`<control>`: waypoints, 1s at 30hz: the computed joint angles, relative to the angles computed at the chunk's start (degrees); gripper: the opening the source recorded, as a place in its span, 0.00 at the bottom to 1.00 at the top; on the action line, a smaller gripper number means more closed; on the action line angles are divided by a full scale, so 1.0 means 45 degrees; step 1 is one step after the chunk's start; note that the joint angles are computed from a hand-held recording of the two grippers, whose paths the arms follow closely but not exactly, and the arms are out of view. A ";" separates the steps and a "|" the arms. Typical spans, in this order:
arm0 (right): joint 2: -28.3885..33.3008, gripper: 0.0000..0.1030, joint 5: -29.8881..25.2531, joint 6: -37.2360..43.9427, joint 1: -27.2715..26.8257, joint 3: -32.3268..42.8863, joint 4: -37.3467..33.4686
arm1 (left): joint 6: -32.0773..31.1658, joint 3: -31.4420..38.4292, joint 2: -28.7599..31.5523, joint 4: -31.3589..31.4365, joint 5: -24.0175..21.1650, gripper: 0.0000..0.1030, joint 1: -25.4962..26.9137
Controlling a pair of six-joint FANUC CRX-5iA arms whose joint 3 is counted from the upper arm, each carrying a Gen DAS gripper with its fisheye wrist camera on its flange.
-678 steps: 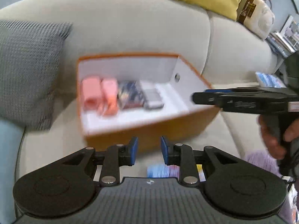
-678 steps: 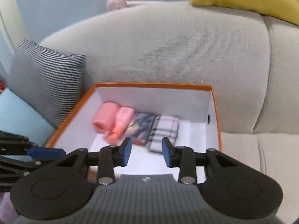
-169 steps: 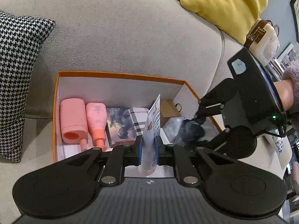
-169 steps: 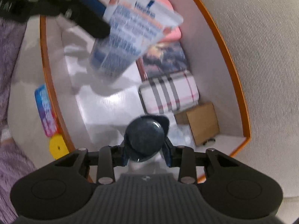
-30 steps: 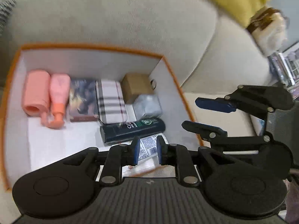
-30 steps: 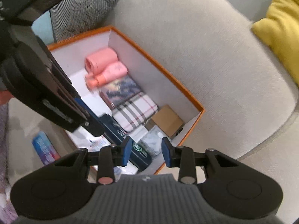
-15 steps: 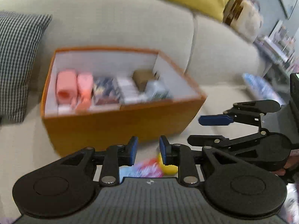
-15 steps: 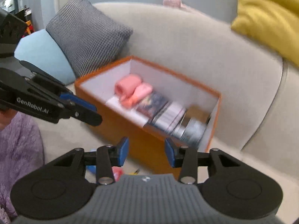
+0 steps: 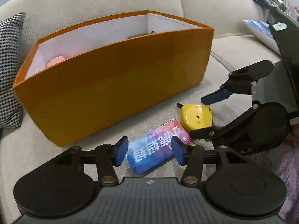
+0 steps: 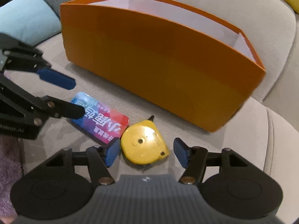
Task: Organize rigid objects
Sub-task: 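Grasp the blue-red tin with the left gripper while the right grasps the yellow tape measure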
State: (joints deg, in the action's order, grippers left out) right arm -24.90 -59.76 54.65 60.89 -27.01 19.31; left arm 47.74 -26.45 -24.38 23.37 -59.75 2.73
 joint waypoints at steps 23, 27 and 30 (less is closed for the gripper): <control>-0.0298 0.57 -0.0353 -0.1079 -0.1715 0.0691 -0.2849 | -0.4831 0.0975 0.1364 -0.0935 -0.0925 0.78 -0.0875; -0.0306 0.59 -0.0153 -0.0969 -0.1900 0.0697 -0.3090 | -0.5085 0.1414 0.1716 -0.1421 -0.1307 0.73 -0.1146; -0.0432 0.58 0.0060 -0.1191 -0.1787 0.0523 -0.2849 | -0.4436 0.1531 0.1967 -0.1120 -0.1653 0.66 -0.0958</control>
